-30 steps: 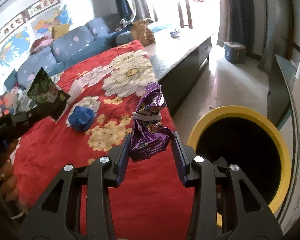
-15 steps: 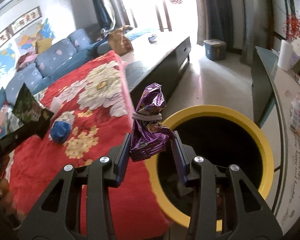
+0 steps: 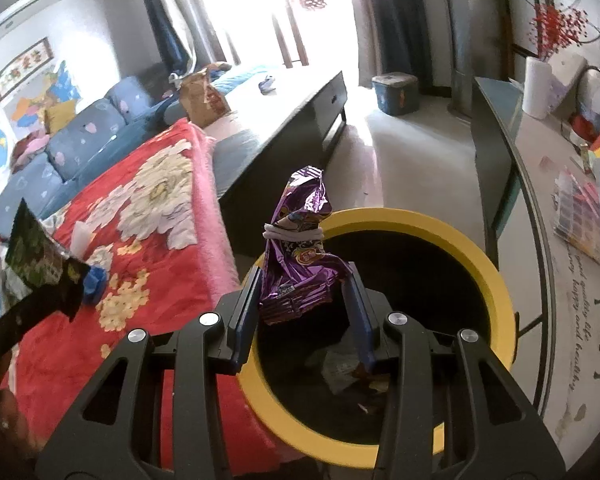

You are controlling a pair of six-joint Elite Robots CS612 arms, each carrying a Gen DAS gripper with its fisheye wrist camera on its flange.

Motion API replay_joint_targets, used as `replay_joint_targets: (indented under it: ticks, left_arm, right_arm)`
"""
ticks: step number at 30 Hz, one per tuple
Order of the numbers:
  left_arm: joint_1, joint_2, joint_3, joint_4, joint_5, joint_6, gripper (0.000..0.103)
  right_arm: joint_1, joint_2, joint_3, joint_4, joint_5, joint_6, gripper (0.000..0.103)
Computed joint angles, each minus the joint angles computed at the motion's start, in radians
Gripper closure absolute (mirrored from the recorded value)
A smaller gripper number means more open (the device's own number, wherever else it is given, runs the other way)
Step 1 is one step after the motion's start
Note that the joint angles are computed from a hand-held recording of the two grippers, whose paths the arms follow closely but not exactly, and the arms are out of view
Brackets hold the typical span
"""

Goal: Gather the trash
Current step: 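Carry the green bag in the left tool and purple wrapper in the right tool over the bin, then open the left tool to drop the green bag while the right tool drops the purple wrapper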

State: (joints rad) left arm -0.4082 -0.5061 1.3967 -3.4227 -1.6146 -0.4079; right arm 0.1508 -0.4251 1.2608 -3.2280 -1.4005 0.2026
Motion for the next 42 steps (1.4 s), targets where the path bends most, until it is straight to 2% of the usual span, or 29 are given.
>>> replay_joint_targets:
  ticks: [18,27,39,42]
  left_arm:
    - [-0.034,0.027,-0.070,0.094,-0.057,0.103,0.097]
    - [-0.045,0.056,-0.129,0.198,-0.084,0.149,0.097]
    - [-0.052,0.083,-0.180,0.259,-0.093,0.161,0.097]
    - [-0.051,0.092,-0.198,0.286,-0.097,0.160,0.097]
  right_arm:
    - [-0.034,0.007,0.010,0.013,-0.024,0.064,0.069]
    - [-0.047,0.012,0.013,0.033,-0.023,0.086,0.069]
    - [-0.064,0.015,0.024,0.046,-0.018,0.120,0.068]
    - [-0.067,0.014,0.026,0.052,-0.008,0.126,0.065]
